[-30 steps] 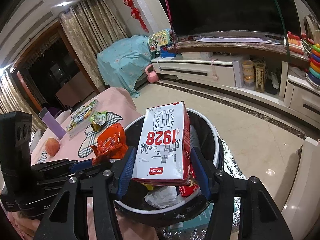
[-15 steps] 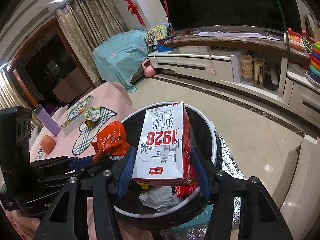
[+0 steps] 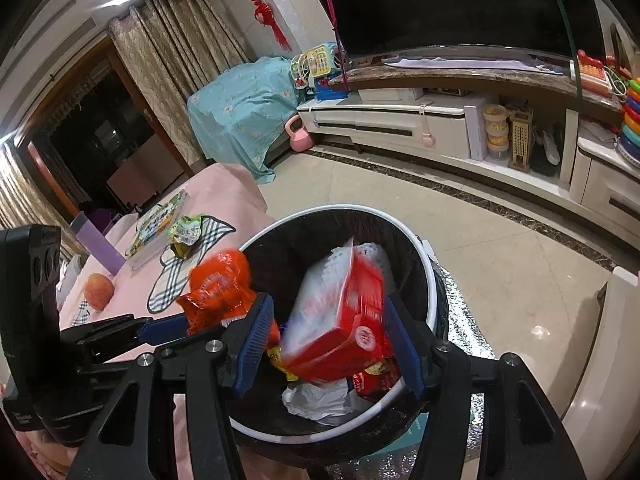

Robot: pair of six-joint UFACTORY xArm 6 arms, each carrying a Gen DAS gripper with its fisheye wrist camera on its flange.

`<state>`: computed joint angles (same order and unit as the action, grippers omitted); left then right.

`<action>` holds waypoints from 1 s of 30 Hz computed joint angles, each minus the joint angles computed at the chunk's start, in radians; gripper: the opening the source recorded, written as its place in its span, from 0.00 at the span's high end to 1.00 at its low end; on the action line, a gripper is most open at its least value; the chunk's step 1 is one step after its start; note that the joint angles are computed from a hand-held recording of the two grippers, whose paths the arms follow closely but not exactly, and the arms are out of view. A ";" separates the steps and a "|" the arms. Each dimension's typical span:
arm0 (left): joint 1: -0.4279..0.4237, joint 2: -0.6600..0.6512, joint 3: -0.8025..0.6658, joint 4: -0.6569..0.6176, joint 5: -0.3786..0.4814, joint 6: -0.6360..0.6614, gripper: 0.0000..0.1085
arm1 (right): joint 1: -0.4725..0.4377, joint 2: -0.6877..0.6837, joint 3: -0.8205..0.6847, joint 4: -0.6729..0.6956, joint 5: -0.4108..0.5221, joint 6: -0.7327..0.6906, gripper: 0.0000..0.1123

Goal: Collect trash

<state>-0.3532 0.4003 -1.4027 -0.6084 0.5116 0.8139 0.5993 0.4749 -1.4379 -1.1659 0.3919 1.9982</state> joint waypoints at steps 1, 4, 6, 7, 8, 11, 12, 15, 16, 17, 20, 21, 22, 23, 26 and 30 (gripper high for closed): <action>0.001 -0.008 0.009 -0.012 -0.007 0.013 0.43 | -0.002 -0.004 0.005 -0.009 0.001 0.010 0.47; 0.009 -0.030 0.034 -0.030 -0.018 0.030 0.40 | 0.004 -0.022 0.019 -0.035 0.012 0.048 0.47; 0.019 -0.049 0.056 -0.062 -0.028 0.054 0.39 | 0.009 -0.036 0.030 -0.054 0.020 0.076 0.46; 0.026 -0.060 0.068 -0.074 -0.029 0.057 0.39 | 0.011 -0.041 0.034 -0.062 0.023 0.087 0.45; 0.032 -0.068 0.077 -0.085 -0.025 0.056 0.38 | 0.017 -0.048 0.039 -0.075 0.029 0.104 0.42; 0.059 -0.111 0.124 -0.172 -0.012 0.098 0.38 | 0.031 -0.060 0.043 -0.097 0.040 0.129 0.40; 0.067 -0.126 0.141 -0.193 -0.013 0.106 0.38 | 0.041 -0.063 0.042 -0.101 0.048 0.136 0.39; 0.091 -0.186 0.212 -0.280 -0.029 0.160 0.36 | 0.074 -0.067 0.034 -0.123 0.071 0.168 0.29; 0.103 -0.209 0.240 -0.315 -0.035 0.184 0.35 | 0.084 -0.069 0.032 -0.132 0.081 0.179 0.27; 0.114 -0.228 0.264 -0.347 -0.036 0.203 0.33 | 0.102 -0.072 0.030 -0.147 0.098 0.199 0.23; 0.160 -0.289 0.336 -0.435 -0.031 0.245 0.32 | 0.148 -0.074 0.021 -0.185 0.147 0.264 0.14; 0.180 -0.309 0.361 -0.459 -0.024 0.261 0.31 | 0.169 -0.072 0.017 -0.198 0.167 0.293 0.12; 0.196 -0.330 0.387 -0.483 -0.021 0.283 0.31 | 0.184 -0.069 0.012 -0.203 0.180 0.309 0.12; 0.207 -0.348 0.409 -0.501 -0.027 0.298 0.31 | 0.202 -0.065 0.006 -0.207 0.197 0.335 0.11; 0.242 -0.404 0.472 -0.565 -0.041 0.358 0.31 | 0.235 -0.051 -0.006 -0.244 0.204 0.418 0.10; 0.278 -0.492 0.558 -0.682 -0.075 0.474 0.29 | 0.297 -0.017 -0.051 -0.201 0.284 0.407 0.10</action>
<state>-0.0748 -0.0914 -0.8443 -1.2902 0.4363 1.2884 0.8963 0.4581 -1.4887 -1.3670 0.6756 2.4056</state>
